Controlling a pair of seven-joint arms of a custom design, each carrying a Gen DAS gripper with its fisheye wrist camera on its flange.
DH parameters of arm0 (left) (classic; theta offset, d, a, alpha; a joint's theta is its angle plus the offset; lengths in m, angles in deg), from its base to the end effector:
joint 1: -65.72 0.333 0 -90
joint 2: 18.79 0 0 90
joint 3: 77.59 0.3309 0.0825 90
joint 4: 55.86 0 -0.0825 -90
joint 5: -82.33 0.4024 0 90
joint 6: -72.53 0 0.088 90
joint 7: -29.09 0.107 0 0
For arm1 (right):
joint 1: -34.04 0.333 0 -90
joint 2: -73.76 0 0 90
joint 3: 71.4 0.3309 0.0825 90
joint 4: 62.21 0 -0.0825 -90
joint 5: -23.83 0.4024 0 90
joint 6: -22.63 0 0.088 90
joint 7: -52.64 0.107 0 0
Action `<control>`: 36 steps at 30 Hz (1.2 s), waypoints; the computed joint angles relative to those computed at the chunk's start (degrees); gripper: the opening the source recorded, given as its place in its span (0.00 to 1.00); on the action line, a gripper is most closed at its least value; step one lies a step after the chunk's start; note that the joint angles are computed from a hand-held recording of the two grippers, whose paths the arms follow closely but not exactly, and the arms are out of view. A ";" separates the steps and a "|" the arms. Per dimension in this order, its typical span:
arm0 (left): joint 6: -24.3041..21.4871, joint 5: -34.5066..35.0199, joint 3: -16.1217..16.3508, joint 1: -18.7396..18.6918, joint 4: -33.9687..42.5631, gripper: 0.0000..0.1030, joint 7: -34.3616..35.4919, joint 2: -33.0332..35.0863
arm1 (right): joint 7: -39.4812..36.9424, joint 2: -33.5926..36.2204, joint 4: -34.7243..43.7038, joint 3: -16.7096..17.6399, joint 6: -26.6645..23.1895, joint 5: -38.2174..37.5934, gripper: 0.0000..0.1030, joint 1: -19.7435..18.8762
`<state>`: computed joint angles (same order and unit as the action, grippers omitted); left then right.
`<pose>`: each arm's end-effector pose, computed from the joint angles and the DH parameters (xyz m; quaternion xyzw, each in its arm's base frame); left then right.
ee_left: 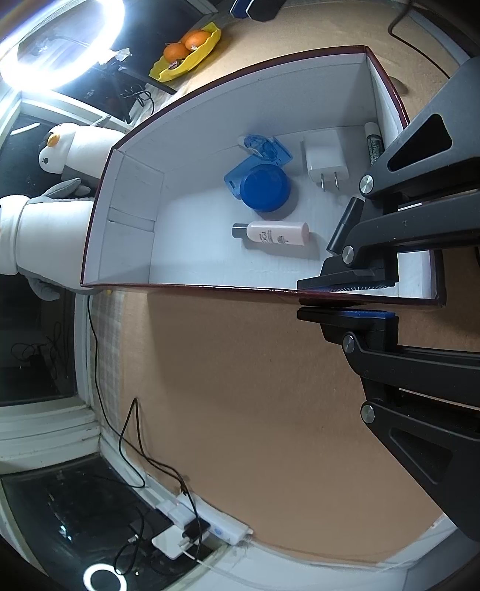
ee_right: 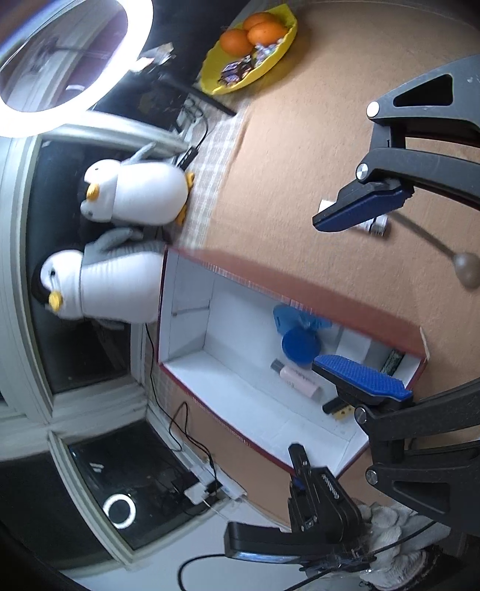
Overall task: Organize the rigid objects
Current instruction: 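Move the right gripper to the patterned white tube and grasp it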
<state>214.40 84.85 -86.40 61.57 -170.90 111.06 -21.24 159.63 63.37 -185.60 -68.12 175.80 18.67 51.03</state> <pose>0.5851 -0.1361 0.5381 -0.6436 0.7223 -0.1963 0.1600 0.5241 0.1985 0.5668 -0.7041 0.6208 -0.1862 0.2903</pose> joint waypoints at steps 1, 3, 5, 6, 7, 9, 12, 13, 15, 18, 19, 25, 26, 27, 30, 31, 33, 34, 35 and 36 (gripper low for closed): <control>-0.08 0.07 0.00 0.01 0.08 0.06 -0.09 0.05 | 0.01 -0.52 -0.78 -0.54 -0.12 0.38 0.63 -0.38; -0.28 0.50 -0.05 -0.02 0.23 0.06 -0.48 0.14 | 0.69 -1.03 -1.79 -0.97 -0.49 -0.09 0.63 -1.31; -0.45 1.02 -0.10 -0.07 0.40 0.06 -0.94 0.26 | 1.26 -1.36 -2.75 -1.63 -1.27 -0.18 0.63 -2.28; -0.52 1.17 -0.11 -0.09 0.47 0.06 -1.11 0.32 | 0.51 -1.35 -3.00 -2.19 -1.49 0.88 0.63 -2.30; -0.61 1.26 -0.10 -0.11 0.58 0.06 -1.22 0.41 | -0.33 -1.26 -3.26 -2.81 -1.76 2.25 0.63 -2.34; -0.76 1.59 -0.11 -0.17 0.71 0.06 -1.53 0.50 | -1.44 -0.69 -3.40 -3.70 -2.39 4.55 0.63 -2.73; -0.92 1.90 -0.09 -0.22 0.80 0.06 -1.82 0.54 | -3.29 0.47 -2.95 -4.29 -3.22 7.84 0.63 -3.05; -1.02 2.00 -0.09 -0.23 0.85 0.06 -1.92 0.56 | -4.61 1.26 -2.51 -4.65 -3.60 9.75 0.63 -2.97; -1.12 2.14 -0.07 -0.25 0.98 0.06 -2.10 0.66 | -5.82 2.75 -1.53 -4.53 -4.44 11.62 0.63 -3.27; -1.22 2.39 -0.06 -0.28 1.04 0.06 -2.27 0.66 | -7.00 4.89 -0.19 -3.94 -5.51 13.35 0.58 -3.73; -1.27 2.39 -0.05 -0.28 1.07 0.06 -2.31 0.68 | -7.06 5.91 0.63 -3.67 -6.19 13.61 0.55 -3.90; -1.36 2.51 -0.11 -0.36 0.99 0.06 -2.61 0.55 | -7.38 10.85 5.38 -2.00 -9.43 12.04 0.46 -4.72; -1.37 2.46 -0.08 -0.35 0.97 0.06 -2.56 0.53 | -7.46 11.57 6.15 -1.77 -10.07 11.65 0.44 -4.80; -1.38 2.50 -0.08 -0.35 0.95 0.06 -2.56 0.51 | -7.35 12.34 7.03 -1.58 -10.84 11.05 0.41 -4.86; -1.35 2.34 -0.04 -0.30 0.93 0.06 -2.40 0.50 | -6.77 14.20 9.10 -1.13 -13.11 9.03 0.35 -4.98; -1.37 2.24 -0.02 -0.28 0.91 0.06 -2.41 0.46 | -6.27 14.73 9.68 -1.05 -13.71 8.16 0.35 -4.97; -1.39 2.36 -0.04 -0.27 0.91 0.06 -2.49 0.44 | -6.22 15.11 10.01 -0.85 -14.06 7.98 0.34 -5.09; -1.39 2.37 -0.03 -0.25 0.89 0.06 -2.47 0.42 | -6.36 15.26 10.16 -0.72 -14.22 8.00 0.34 -5.11; -1.39 2.26 -0.02 -0.24 0.91 0.06 -2.41 0.45 | -6.40 15.38 10.30 -0.66 -14.35 7.83 0.33 -5.11; -1.43 2.22 -0.03 -0.24 0.93 0.06 -2.40 0.45 | -6.40 15.55 10.52 -0.60 -14.56 7.56 0.33 -5.09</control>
